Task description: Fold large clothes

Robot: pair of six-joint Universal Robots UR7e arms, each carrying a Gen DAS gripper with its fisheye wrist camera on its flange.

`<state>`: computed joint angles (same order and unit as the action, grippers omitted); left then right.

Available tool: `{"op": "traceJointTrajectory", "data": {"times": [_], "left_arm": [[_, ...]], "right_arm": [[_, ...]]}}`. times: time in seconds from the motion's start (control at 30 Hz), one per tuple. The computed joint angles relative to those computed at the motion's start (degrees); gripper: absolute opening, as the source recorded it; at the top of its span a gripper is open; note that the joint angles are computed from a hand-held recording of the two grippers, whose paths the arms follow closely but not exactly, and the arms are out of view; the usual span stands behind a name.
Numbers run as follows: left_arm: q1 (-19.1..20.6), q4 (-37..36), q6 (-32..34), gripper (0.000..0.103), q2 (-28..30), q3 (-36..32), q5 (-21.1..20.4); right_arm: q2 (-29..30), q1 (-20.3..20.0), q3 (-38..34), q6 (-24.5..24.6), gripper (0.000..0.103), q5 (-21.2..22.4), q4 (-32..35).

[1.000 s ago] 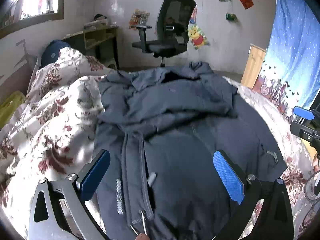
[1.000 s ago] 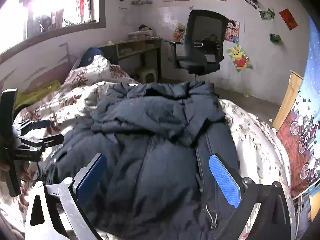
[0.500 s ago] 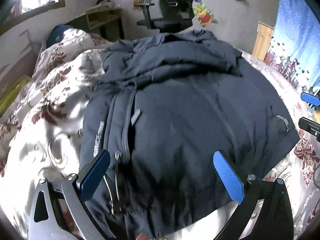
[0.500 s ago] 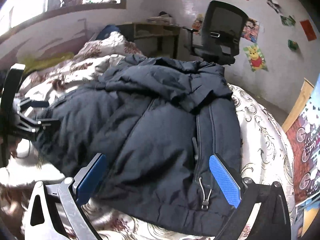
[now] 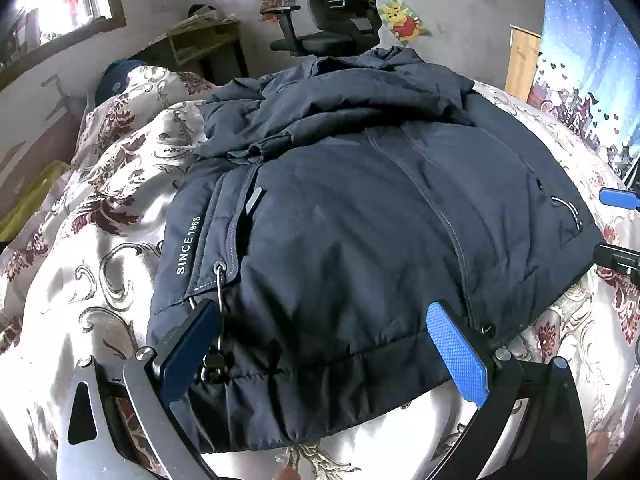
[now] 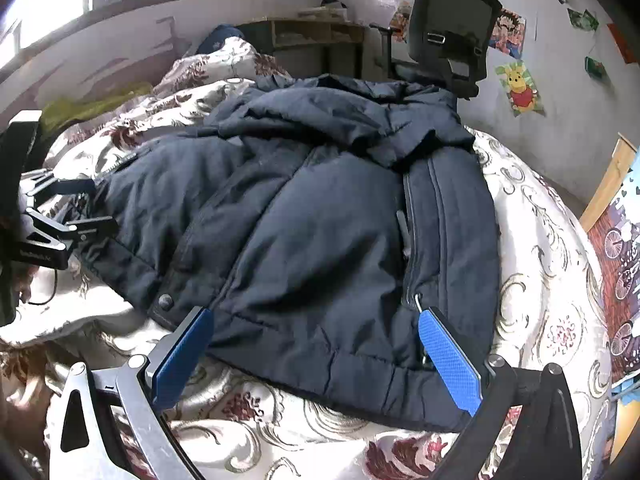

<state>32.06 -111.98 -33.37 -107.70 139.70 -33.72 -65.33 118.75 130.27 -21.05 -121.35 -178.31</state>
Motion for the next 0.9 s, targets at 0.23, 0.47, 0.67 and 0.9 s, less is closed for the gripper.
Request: {"op": "traceJointTrajectory", "data": {"times": [0.23, 0.47, 0.67, 0.9], "left_arm": [[-3.04, 0.35, 5.22, 0.101, -5.76, 4.22, -1.88], [-6.2, 9.87, 3.2, 0.101, -9.5, 7.54, -0.57], [-6.78, 12.34, 1.91, 0.101, -9.76, 9.71, 1.29], [-7.42, 14.49, 0.88, 0.101, -9.89, 11.28, 3.21]], "right_arm": [[-0.08, -0.48, 1.1, 0.19, 0.103, -1.93, 2.03], [1.29, -0.57, 2.54, -3.45, 0.103, -5.25, 3.15], [3.56, -1.22, 3.58, -5.95, 0.103, -9.6, -0.13], [8.0, -1.65, 3.82, -10.32, 0.103, -15.73, -7.56]]}}
